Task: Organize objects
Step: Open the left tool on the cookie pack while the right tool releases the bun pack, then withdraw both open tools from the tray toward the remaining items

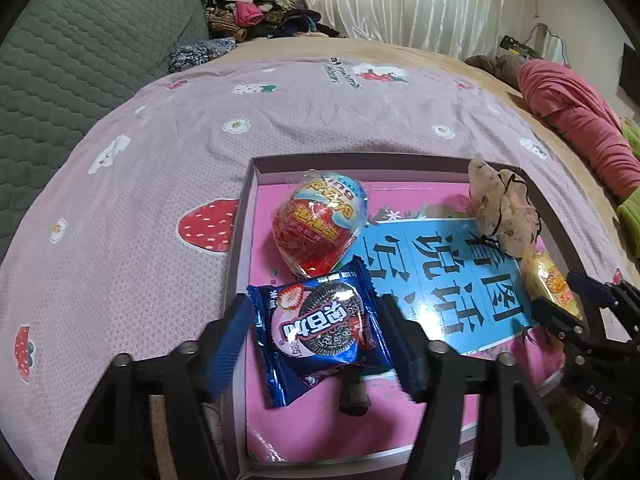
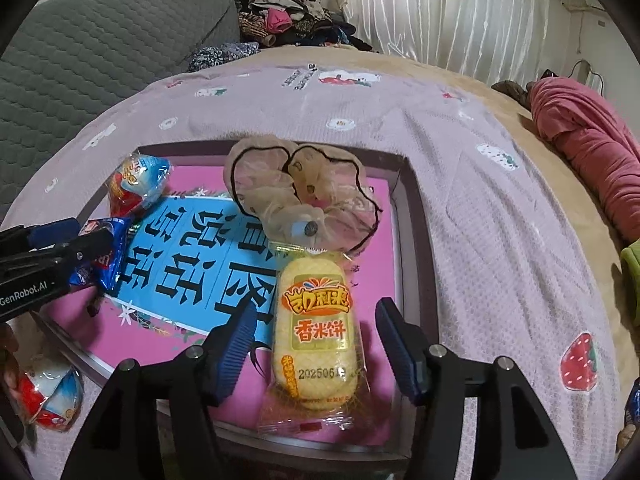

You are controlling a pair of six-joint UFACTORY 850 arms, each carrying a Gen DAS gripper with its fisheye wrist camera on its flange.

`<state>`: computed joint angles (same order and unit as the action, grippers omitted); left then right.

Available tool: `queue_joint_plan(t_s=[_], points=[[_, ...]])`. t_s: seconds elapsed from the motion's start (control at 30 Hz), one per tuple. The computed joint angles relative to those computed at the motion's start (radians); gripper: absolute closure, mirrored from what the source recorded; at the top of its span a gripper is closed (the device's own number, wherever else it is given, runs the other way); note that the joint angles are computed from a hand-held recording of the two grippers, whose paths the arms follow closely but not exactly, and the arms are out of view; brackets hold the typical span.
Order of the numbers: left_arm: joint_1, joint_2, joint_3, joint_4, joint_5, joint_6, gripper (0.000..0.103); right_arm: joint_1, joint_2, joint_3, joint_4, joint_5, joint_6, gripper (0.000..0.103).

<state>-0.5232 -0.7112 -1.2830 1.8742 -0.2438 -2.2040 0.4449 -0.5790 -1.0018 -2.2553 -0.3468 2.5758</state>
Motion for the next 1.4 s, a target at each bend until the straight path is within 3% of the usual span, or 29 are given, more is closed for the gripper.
queue_joint_plan(t_s=[0.2, 0.33, 0.57, 0.83, 1.03, 1.13, 1.23, 1.4], points=[[-0.001, 0.016, 0.014, 0.022, -0.008, -0.032, 0.025, 0.003, 0.010, 0.004, 0.016, -0.001, -0.018, 0.038], [-0.015, 0.025, 0.017, -0.043, -0.055, 0.043, 0.020, 0.007, 0.025, 0.015, 0.019, -0.016, -0.015, 0.027], [-0.008, 0.051, 0.044, 0.033, -0.034, -0.041, 0.019, 0.012, 0.053, 0.036, 0.024, -0.043, -0.017, 0.021], [0.010, 0.111, 0.115, 0.337, -0.017, -0.390, 0.018, 0.032, 0.111, 0.081, 0.049, -0.114, -0.023, 0.014], [-0.003, 0.181, 0.190, 0.457, -0.066, -0.512, 0.018, 0.059, 0.208, 0.158, 0.035, -0.158, 0.031, 0.010], [-0.017, 0.229, 0.236, 0.500, -0.075, -0.549, 0.018, 0.081, 0.280, 0.225, -0.010, -0.188, 0.120, 0.001], [-0.038, 0.272, 0.272, 0.451, -0.080, -0.496, 0.018, 0.105, 0.346, 0.290, -0.051, -0.185, 0.195, 0.001], [-0.067, 0.343, 0.345, 0.410, -0.081, -0.482, 0.018, 0.144, 0.424, 0.360, 0.038, -0.161, 0.163, 0.001]])
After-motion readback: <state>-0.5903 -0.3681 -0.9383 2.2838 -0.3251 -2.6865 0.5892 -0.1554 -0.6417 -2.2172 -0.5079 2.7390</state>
